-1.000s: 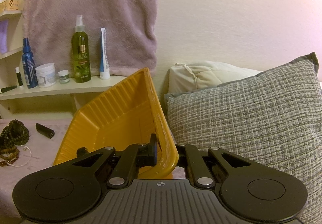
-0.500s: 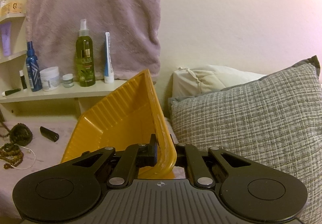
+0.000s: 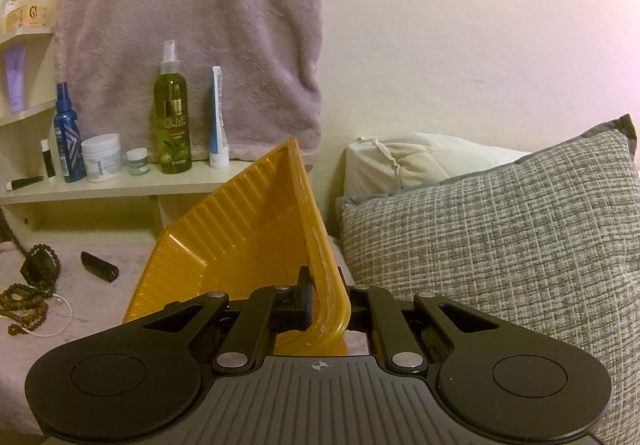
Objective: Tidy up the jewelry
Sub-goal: 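Lift the bead strand high with the left tool until it hangs free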
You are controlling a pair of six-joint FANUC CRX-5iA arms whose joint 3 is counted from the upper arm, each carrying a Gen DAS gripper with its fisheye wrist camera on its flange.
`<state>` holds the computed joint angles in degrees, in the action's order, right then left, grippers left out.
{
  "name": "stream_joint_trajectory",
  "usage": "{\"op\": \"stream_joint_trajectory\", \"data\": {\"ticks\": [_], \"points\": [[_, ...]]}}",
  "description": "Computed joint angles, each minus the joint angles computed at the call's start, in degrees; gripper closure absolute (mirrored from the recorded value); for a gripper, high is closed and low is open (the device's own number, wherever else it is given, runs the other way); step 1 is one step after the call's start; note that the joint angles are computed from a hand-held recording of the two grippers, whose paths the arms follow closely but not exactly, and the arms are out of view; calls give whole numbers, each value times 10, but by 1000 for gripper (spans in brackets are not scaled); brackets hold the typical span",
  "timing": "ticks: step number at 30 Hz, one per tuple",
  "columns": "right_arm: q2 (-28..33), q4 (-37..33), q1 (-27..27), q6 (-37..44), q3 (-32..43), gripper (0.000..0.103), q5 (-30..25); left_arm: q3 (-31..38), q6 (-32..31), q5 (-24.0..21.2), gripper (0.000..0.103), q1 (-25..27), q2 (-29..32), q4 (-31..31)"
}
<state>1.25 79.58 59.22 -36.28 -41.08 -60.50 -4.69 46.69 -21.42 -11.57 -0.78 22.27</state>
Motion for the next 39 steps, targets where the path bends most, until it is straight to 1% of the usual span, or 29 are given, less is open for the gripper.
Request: {"op": "stream_joint_trajectory", "data": {"ticks": [2,9,18,23,27,33,36,39], "points": [[0,2,0,0,0,95,0,12,-17,-6,97,-2,-1,14],[0,2,0,1,0,95,-1,72,-30,-34,97,-11,5,10],[1,3,0,2,2,95,-2,181,-14,-70,97,-33,35,-52],[1,2,0,2,2,95,-2,226,-35,-93,97,-48,58,-38],[1,3,0,2,2,95,-1,264,-61,-126,97,-67,81,-22],[-1,4,-3,3,1,95,3,291,-106,-150,97,-95,114,11],[-2,6,-5,6,1,95,5,314,-119,-171,97,-109,139,16],[-3,7,-6,5,0,95,6,342,-132,-202,97,-120,165,22]]}}
